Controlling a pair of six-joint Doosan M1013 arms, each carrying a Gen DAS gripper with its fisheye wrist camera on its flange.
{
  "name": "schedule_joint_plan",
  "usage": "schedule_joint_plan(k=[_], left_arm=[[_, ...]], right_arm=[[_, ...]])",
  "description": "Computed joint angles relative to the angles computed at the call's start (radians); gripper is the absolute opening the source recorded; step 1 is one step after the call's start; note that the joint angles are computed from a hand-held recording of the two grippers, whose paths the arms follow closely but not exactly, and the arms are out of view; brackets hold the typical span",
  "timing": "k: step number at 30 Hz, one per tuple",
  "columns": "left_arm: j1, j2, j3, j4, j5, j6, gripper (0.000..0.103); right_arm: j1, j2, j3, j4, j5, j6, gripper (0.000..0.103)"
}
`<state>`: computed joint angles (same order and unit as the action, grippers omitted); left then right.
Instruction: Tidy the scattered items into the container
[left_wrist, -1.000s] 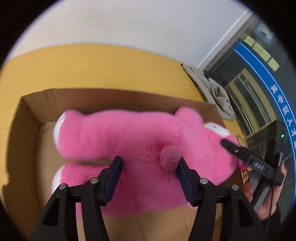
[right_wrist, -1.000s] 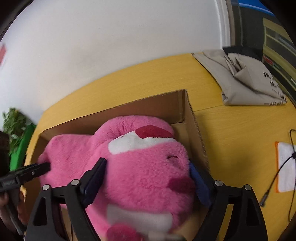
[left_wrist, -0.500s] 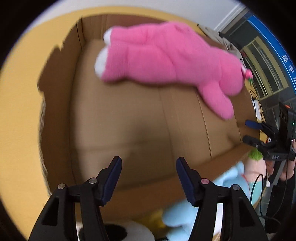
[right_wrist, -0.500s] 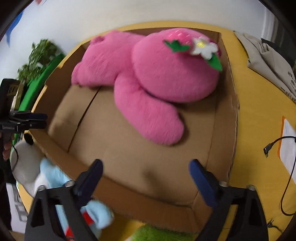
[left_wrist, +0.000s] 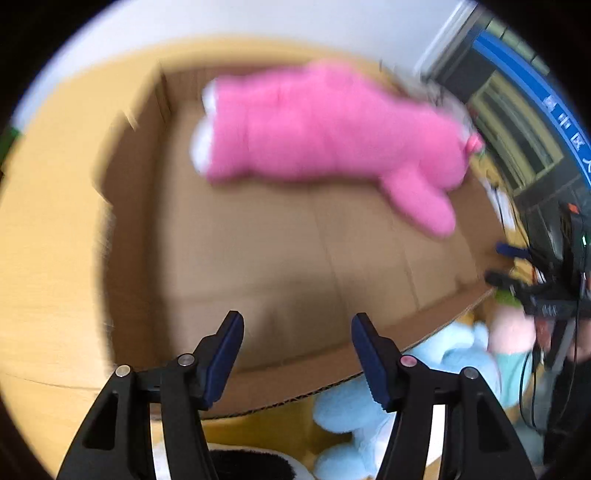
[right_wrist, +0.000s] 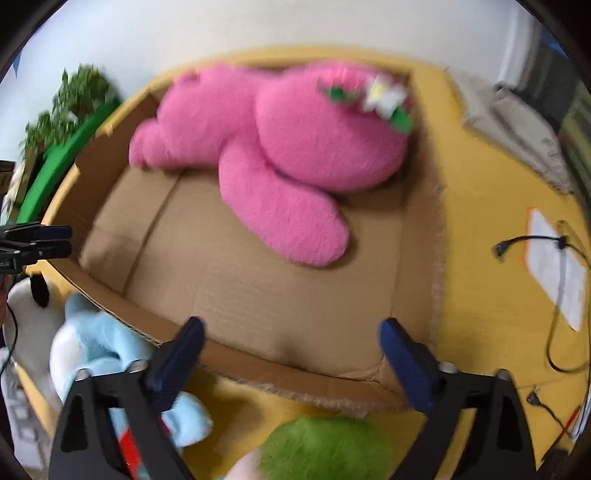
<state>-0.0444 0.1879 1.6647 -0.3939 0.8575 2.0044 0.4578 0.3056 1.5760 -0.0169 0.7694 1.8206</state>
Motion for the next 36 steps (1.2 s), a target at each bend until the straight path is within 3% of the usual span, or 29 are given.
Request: schedule_joint_plan(k=[1,3,5,7,9,12,18,26,32,36], left_arm=[[-0.009,-0.043,0.034,0.012,-0.096,-0.003,0.064],[-0.024,-0.12,0.097,0.005,-0.259,0.029,0.082],[-0.033,-0.178,0.145,-0.036,-0.374,0.073,0.083],[-0.036,-0.237,0.194,-0.123,-0.449,0.148,0.083],[-0.028,-0.283,0.228,-0.196,-0.46,0.199,0.084],[-0.017,-0.318,0.249,-0.121,-0.422,0.091,0.084],[-0.078,-0.364,0.304,0.309,-0.475,-0.306,0.084],[-0.108,-0.397,0.341,0.229,-0.483,-0.255,0.084],[-0.155,-0.404,0.367,0.357,-0.518,-0.423,0.084],[-0.162,-0.402,0.37,0.326,-0.512,-0.412,0.084]], right_arm=[[0.009,-0.024,0.024,-0.029,-0.057,0.05,0.103],[0.032,-0.077,0.077,-0.101,-0.178,0.177,0.103],[0.069,-0.12,0.111,-0.237,-0.26,0.344,0.103],[0.111,-0.135,0.114,-0.401,-0.276,0.502,0.103],[0.158,-0.141,0.11,-0.579,-0.256,0.66,0.103],[0.202,-0.167,0.135,-0.709,-0.24,0.786,0.103],[0.259,-0.186,0.154,-0.864,-0.156,0.923,0.103],[0.303,-0.207,0.169,-0.918,-0.103,0.96,0.103],[0.313,-0.215,0.181,-0.921,-0.083,0.962,0.103],[0.306,-0.221,0.189,-0.915,-0.089,0.961,0.103]])
